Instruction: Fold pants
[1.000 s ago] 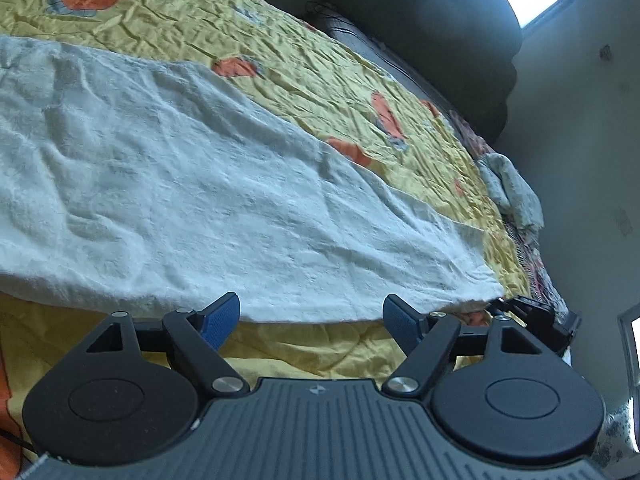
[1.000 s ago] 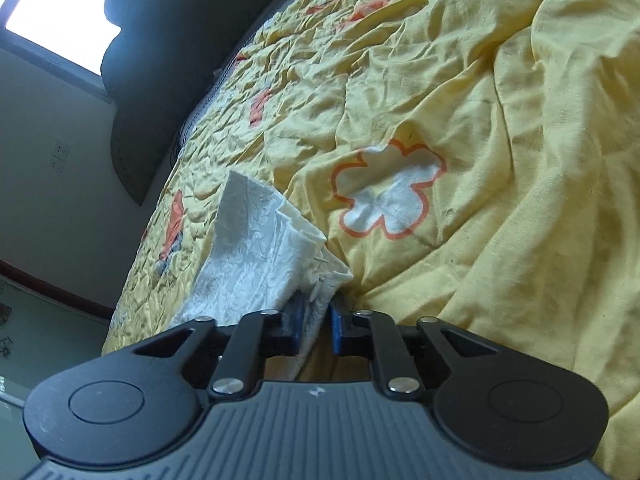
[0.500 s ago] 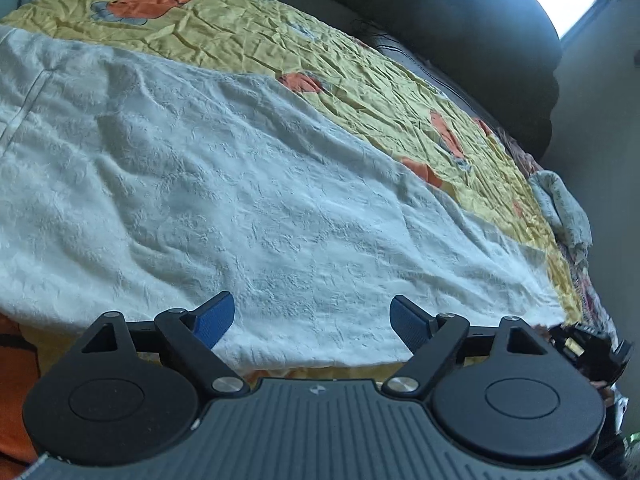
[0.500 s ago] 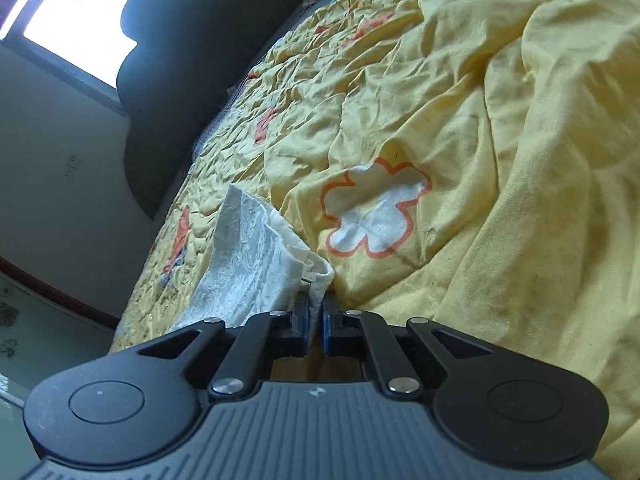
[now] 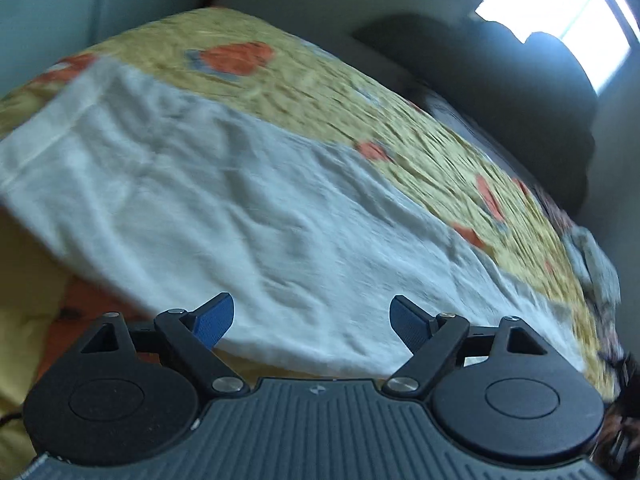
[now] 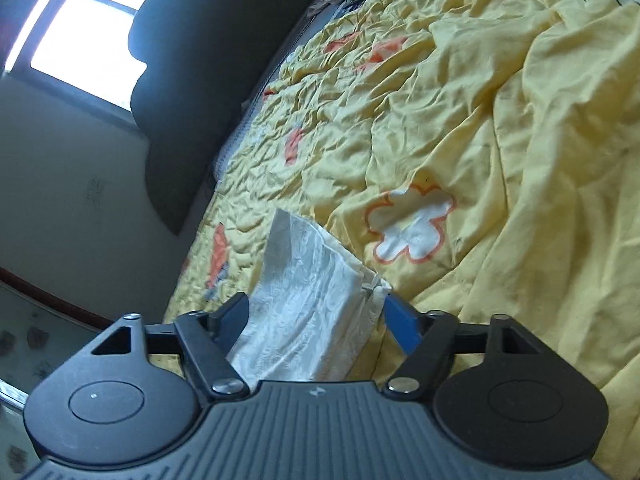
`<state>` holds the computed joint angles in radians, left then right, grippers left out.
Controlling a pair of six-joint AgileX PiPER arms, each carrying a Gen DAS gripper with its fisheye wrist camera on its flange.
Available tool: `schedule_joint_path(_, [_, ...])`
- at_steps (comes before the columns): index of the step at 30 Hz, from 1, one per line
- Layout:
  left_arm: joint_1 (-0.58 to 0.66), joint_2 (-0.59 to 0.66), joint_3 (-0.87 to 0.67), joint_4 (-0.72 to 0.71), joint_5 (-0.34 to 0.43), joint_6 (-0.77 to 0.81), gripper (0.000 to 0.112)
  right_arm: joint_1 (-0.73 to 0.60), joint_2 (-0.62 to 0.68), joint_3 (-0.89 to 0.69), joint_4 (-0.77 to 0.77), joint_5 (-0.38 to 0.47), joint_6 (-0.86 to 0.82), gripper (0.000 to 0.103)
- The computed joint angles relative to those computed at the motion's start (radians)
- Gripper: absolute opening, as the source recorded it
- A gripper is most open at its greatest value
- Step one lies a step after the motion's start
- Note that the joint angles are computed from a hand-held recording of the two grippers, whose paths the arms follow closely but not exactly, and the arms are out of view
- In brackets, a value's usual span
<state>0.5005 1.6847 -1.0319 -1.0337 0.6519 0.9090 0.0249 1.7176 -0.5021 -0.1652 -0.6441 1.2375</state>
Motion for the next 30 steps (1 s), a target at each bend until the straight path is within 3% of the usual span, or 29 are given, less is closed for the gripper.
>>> schedule_joint_path(2, [0.059, -0.018, 0.025, -0.031, -0.006, -0.045, 0.087, -0.007, 0.045, -0.012, -0.075, -0.064, 0.069, 0.074])
schedule_joint_path(5, [0.118, -0.015, 0.034, -0.018, -0.02, -0.158, 0.087, 0.031, 0.085, -0.095, -0.077, 0.037, 0.068, 0.074])
schedule_joint_path(9, [0.168, 0.046, -0.003, 0.054, -0.029, -0.386, 0.086, 0.058, 0.092, -0.118, -0.046, 0.062, 0.04, 0.073])
schedule_joint_path(11, [0.191, 0.076, -0.034, 0.022, -0.007, -0.383, 0.087, 0.049, 0.095, -0.123, -0.078, 0.058, 0.062, 0.073])
schedule_joint_path(13, [0.178, 0.09, -0.064, 0.036, -0.053, -0.389, 0.083, 0.039, 0.103, -0.11, -0.09, 0.024, 0.084, 0.073])
schedule_joint_path(14, [0.166, 0.09, -0.067, 0.037, -0.099, -0.397, 0.078, 0.035, 0.104, -0.101, -0.093, 0.009, 0.085, 0.073])
schedule_joint_path(16, [0.169, 0.112, -0.088, -0.024, -0.136, -0.347, 0.05, 0.036, 0.102, -0.097, -0.088, 0.007, 0.077, 0.073])
schedule_joint_path(17, [0.164, 0.124, -0.106, -0.014, -0.154, -0.34, 0.024, 0.04, 0.103, -0.105, -0.084, 0.018, 0.067, 0.073])
schedule_joint_path(18, [0.157, 0.136, -0.125, 0.007, -0.178, -0.333, 0.009, 0.042, 0.1, -0.107, -0.085, 0.026, 0.059, 0.073])
schedule_joint_path(23, [0.129, 0.058, -0.076, -0.112, -0.26, -0.049, 0.009, 0.031, 0.098, -0.106, -0.121, 0.027, 0.082, 0.072])
schedule_joint_path(27, [0.142, 0.136, -0.086, 0.017, -0.272, -0.172, 0.009, 0.026, 0.115, -0.098, -0.119, -0.016, 0.071, 0.072])
schedule_joint_path(30, [0.129, 0.128, -0.064, -0.06, -0.306, -0.069, 0.009, 0.026, 0.113, -0.094, -0.122, -0.015, 0.068, 0.073])
